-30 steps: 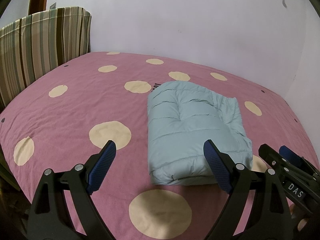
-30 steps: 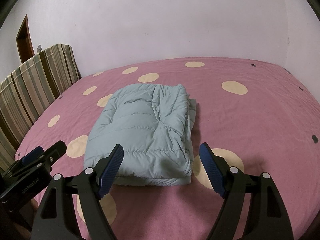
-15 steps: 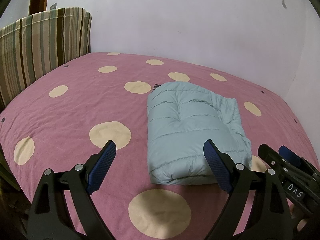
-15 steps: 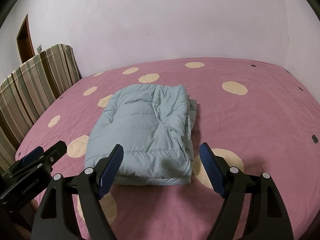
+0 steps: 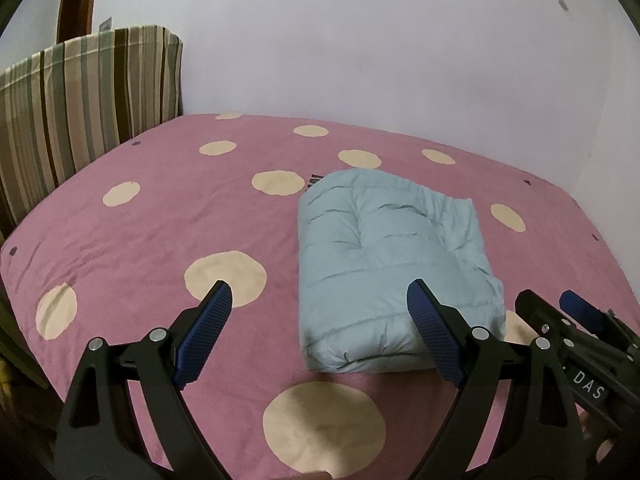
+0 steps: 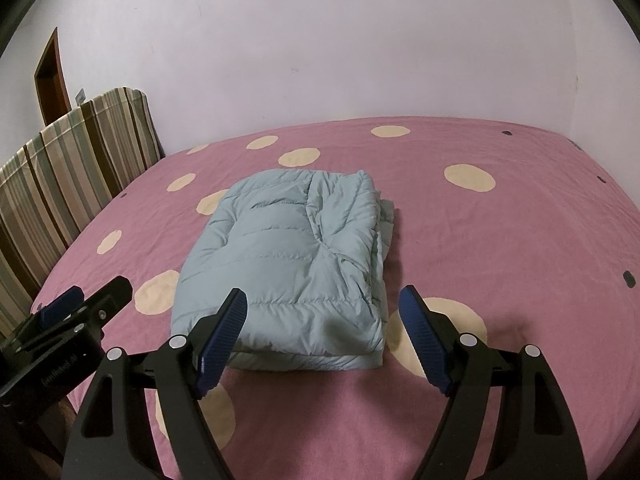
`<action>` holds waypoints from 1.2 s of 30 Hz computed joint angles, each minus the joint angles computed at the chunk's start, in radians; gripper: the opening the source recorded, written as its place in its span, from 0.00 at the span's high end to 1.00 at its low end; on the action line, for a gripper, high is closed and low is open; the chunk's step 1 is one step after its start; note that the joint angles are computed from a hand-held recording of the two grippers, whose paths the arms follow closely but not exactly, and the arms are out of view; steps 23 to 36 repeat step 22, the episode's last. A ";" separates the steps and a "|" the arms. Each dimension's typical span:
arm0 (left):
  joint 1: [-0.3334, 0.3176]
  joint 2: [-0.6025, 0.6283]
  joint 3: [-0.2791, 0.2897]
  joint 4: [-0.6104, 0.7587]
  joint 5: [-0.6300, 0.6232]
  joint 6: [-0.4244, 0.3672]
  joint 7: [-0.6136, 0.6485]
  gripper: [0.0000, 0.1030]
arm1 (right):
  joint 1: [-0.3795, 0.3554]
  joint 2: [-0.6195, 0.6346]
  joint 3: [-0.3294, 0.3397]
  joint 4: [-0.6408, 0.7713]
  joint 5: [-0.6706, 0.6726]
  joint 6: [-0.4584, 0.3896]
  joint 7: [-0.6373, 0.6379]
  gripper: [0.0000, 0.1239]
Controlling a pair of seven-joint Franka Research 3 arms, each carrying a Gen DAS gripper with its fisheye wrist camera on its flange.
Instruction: Fold large clothes
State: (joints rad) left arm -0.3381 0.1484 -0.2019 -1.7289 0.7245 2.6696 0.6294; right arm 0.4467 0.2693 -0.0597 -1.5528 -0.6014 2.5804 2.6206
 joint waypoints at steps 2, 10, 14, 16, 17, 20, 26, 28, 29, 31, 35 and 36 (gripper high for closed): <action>-0.006 0.000 0.004 0.003 0.030 -0.007 -0.016 0.08 | 0.000 -0.001 0.000 -0.001 -0.001 -0.001 0.001 0.38; -0.015 0.002 0.010 0.005 0.081 -0.007 -0.057 0.02 | -0.002 -0.001 0.003 0.000 0.008 -0.001 -0.009 0.38; -0.016 0.012 0.011 0.017 0.109 -0.019 -0.068 0.02 | -0.005 0.000 0.003 -0.001 0.017 0.005 -0.019 0.38; -0.023 0.022 0.015 0.032 0.140 -0.043 -0.081 0.02 | -0.008 0.000 0.001 -0.004 0.020 0.012 -0.023 0.38; -0.023 0.030 0.014 0.042 0.138 -0.054 -0.073 0.02 | -0.011 0.001 -0.001 -0.006 0.022 0.017 -0.025 0.38; -0.015 0.047 0.016 0.059 0.105 -0.059 -0.044 0.02 | -0.019 -0.006 -0.010 -0.022 0.021 0.030 -0.012 0.38; 0.000 0.060 0.018 0.064 0.058 -0.046 -0.027 0.02 | -0.027 -0.007 -0.015 -0.031 0.024 0.035 -0.006 0.38; 0.000 0.060 0.018 0.064 0.058 -0.046 -0.027 0.02 | -0.027 -0.007 -0.015 -0.031 0.024 0.035 -0.006 0.38; 0.000 0.060 0.018 0.064 0.058 -0.046 -0.027 0.02 | -0.027 -0.007 -0.015 -0.031 0.024 0.035 -0.006 0.38; 0.000 0.060 0.018 0.064 0.058 -0.046 -0.027 0.02 | -0.027 -0.007 -0.015 -0.031 0.024 0.035 -0.006 0.38; 0.000 0.060 0.018 0.064 0.058 -0.046 -0.027 0.02 | -0.027 -0.007 -0.015 -0.031 0.024 0.035 -0.006 0.38; 0.000 0.060 0.018 0.064 0.058 -0.046 -0.027 0.02 | -0.027 -0.007 -0.015 -0.031 0.024 0.035 -0.006 0.38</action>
